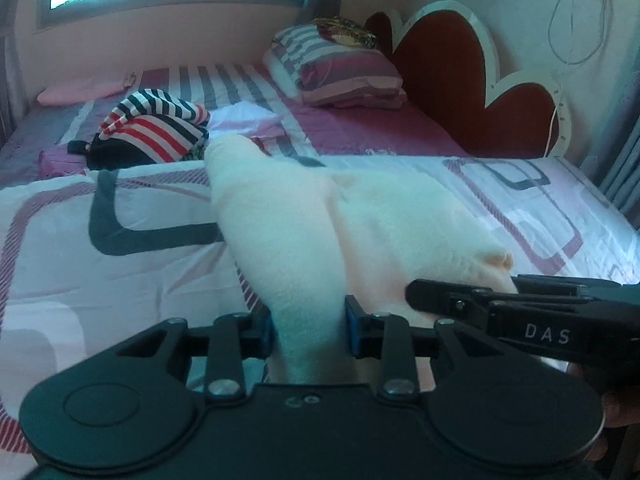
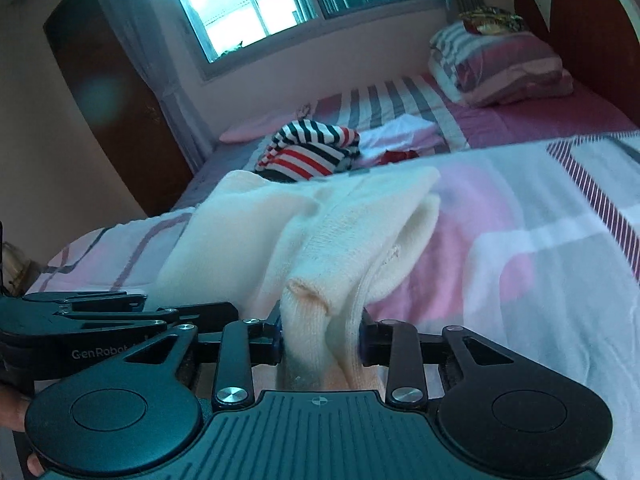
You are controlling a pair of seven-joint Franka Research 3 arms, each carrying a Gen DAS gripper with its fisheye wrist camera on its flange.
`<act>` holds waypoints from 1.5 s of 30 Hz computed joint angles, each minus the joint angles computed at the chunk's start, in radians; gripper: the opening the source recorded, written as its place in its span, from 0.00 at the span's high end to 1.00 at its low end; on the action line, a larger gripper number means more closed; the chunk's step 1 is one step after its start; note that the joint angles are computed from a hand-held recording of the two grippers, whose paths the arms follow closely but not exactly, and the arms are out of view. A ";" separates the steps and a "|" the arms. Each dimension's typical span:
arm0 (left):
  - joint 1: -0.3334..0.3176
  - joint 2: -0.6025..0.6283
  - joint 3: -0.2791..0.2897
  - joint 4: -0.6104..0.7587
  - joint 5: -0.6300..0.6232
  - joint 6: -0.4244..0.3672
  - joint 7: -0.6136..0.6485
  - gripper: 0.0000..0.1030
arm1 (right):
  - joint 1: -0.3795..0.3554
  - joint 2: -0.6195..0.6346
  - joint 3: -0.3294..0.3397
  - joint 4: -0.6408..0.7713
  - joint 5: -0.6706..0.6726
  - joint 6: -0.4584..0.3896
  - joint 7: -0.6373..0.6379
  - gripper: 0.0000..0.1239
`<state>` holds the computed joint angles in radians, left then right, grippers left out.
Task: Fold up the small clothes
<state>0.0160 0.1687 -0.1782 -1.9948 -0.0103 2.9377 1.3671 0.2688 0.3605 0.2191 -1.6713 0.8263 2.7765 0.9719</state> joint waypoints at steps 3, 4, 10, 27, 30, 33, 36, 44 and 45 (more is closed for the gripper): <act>0.000 -0.047 0.007 -0.042 0.009 0.012 0.002 0.70 | 0.005 -0.045 0.014 -0.042 0.020 0.018 -0.033 0.74; -0.005 -0.065 0.016 -0.058 0.028 0.014 -0.008 0.70 | 0.010 -0.053 0.016 -0.048 0.026 0.022 -0.042 0.74; -0.008 -0.168 0.053 -0.150 0.062 0.017 -0.023 0.70 | 0.058 -0.102 0.027 -0.089 0.061 0.060 -0.062 0.74; 0.073 -0.540 0.202 -0.490 0.156 -0.058 0.033 0.70 | 0.258 -0.055 0.111 -0.063 0.052 0.145 0.031 0.74; 0.087 -0.586 0.229 -0.543 0.163 -0.045 0.061 0.70 | 0.287 -0.021 0.128 -0.045 0.037 0.175 0.061 0.74; 0.077 -0.607 0.271 -0.580 0.131 -0.038 0.096 0.70 | 0.311 0.013 0.134 -0.023 -0.001 0.182 0.101 0.74; 0.042 -0.605 0.322 -0.601 0.076 -0.038 0.157 0.65 | 0.330 0.040 0.127 -0.013 -0.047 0.185 0.162 0.74; 0.068 -0.640 0.366 -0.688 0.043 0.047 0.167 0.23 | 0.098 0.120 0.335 -0.006 0.355 0.162 0.018 0.69; 0.067 -0.648 0.373 -0.696 0.037 0.053 0.176 0.23 | 0.127 0.116 0.303 -0.001 0.329 0.162 0.027 0.69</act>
<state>0.0834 -0.4795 0.1945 -2.6904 0.0266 2.9907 1.5434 0.3959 0.4769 0.5220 -1.6727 1.1555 2.9384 0.9988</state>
